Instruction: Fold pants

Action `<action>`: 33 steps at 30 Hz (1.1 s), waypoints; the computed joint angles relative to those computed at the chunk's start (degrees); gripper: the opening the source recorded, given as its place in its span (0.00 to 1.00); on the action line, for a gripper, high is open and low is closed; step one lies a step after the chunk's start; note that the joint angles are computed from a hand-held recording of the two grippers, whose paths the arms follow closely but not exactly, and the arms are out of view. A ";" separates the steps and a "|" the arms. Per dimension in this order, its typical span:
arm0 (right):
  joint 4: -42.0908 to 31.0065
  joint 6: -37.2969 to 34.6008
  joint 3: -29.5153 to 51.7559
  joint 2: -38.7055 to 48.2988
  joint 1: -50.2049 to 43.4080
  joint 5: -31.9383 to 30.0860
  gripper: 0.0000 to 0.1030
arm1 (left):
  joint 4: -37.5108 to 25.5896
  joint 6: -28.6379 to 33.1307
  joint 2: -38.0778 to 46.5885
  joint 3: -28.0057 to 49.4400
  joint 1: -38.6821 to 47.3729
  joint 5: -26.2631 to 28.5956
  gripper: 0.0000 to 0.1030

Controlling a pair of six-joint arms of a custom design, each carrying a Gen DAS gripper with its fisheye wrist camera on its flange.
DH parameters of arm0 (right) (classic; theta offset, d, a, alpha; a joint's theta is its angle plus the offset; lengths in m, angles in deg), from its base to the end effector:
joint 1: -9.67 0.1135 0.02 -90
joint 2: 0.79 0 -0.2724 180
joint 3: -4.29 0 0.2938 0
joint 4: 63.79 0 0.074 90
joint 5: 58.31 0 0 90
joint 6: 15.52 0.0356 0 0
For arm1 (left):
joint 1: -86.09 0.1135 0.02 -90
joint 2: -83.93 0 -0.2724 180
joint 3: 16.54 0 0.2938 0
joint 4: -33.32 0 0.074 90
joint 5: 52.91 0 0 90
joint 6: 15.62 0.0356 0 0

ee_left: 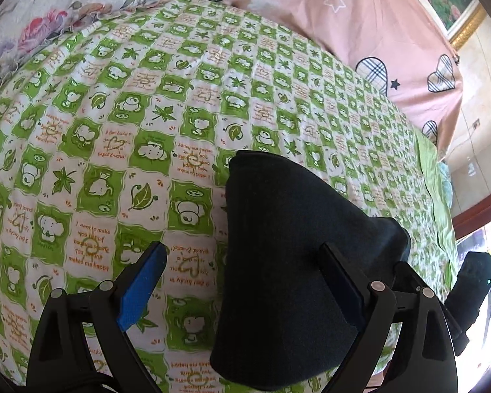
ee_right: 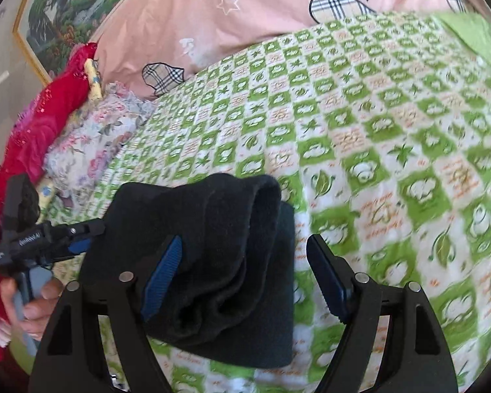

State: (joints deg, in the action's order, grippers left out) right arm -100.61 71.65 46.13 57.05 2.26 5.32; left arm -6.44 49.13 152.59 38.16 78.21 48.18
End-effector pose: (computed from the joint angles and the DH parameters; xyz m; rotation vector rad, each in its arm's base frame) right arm 0.2216 -0.0129 0.1788 -0.0937 2.4212 0.4911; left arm 0.2670 -0.0439 0.2085 -0.3046 2.5309 -0.4751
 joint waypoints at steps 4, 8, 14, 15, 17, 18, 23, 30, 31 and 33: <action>1.66 -3.92 -0.95 1.89 1.23 5.84 0.77 | 1.38 -0.33 1.45 -0.81 -1.25 -1.33 0.92; 4.34 -6.09 -1.27 6.10 -3.26 3.07 0.78 | 2.98 -0.39 3.24 -1.19 -2.88 -2.83 0.92; 2.51 -6.87 -0.36 6.06 -4.86 1.85 0.79 | 0.58 0.42 -0.18 -1.88 -3.17 -2.55 0.92; 1.89 -7.01 -0.09 6.28 -5.47 -0.38 0.79 | -0.10 0.75 -1.26 -2.34 -3.22 -2.66 0.92; 0.57 -6.93 -0.28 5.38 -5.45 -1.65 0.79 | -0.81 1.44 -2.06 -3.01 -3.37 -2.24 0.92; -0.20 -7.21 -0.20 5.38 -5.62 -2.50 0.78 | -0.72 1.51 -2.37 -3.56 -3.43 -2.18 0.92; -2.42 -7.45 0.33 6.57 -6.74 -7.10 0.74 | 1.02 1.89 -2.28 -5.66 -2.09 -1.22 0.92; -2.02 -7.49 0.24 9.78 -8.06 -12.14 0.73 | 2.96 2.21 -2.36 -6.80 -2.29 0.93 0.66; -2.08 -7.57 0.33 10.05 -8.16 -12.53 0.73 | 3.32 2.19 -3.00 -7.04 -2.85 1.56 0.60; -2.81 -7.81 0.61 10.82 -7.90 -13.69 0.72 | 3.17 1.99 -3.80 -6.93 -4.53 0.17 0.48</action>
State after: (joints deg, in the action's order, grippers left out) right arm -103.42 63.83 46.74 67.87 -5.64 -8.37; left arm -3.27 51.11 148.79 31.24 73.68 48.35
